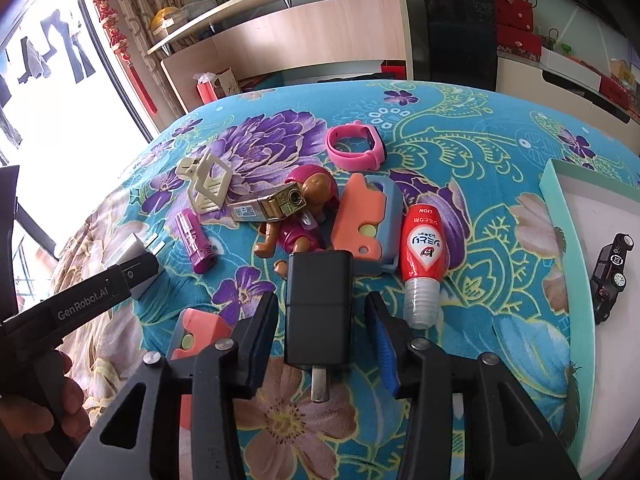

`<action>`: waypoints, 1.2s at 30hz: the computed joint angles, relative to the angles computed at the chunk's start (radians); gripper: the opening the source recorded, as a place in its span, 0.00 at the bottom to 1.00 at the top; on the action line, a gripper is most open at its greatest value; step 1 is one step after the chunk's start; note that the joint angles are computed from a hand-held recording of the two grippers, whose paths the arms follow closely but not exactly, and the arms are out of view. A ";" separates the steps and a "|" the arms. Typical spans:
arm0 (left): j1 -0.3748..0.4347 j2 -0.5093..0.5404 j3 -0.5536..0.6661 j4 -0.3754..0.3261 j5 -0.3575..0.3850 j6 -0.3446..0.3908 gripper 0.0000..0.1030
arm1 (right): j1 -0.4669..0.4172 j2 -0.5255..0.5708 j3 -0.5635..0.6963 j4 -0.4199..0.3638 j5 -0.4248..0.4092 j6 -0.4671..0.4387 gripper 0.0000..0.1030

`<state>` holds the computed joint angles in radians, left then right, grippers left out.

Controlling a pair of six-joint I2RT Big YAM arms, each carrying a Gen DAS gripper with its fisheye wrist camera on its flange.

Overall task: Organize rigid objects
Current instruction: 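Grasp the black plug charger with the right tool while the left tool grasps the white cube charger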

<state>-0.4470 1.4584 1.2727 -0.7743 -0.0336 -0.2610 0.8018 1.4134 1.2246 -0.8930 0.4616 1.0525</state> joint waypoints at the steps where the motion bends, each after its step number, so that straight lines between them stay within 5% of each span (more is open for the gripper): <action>1: -0.002 0.002 0.000 0.001 -0.004 0.003 0.50 | -0.001 0.002 -0.001 0.002 -0.006 0.000 0.42; 17: -0.015 0.012 0.005 -0.010 -0.050 0.047 0.41 | 0.000 0.026 0.010 -0.022 0.003 0.007 0.30; 36: -0.024 -0.048 -0.016 0.038 -0.088 0.055 0.28 | 0.010 -0.047 -0.035 0.043 0.037 0.013 0.29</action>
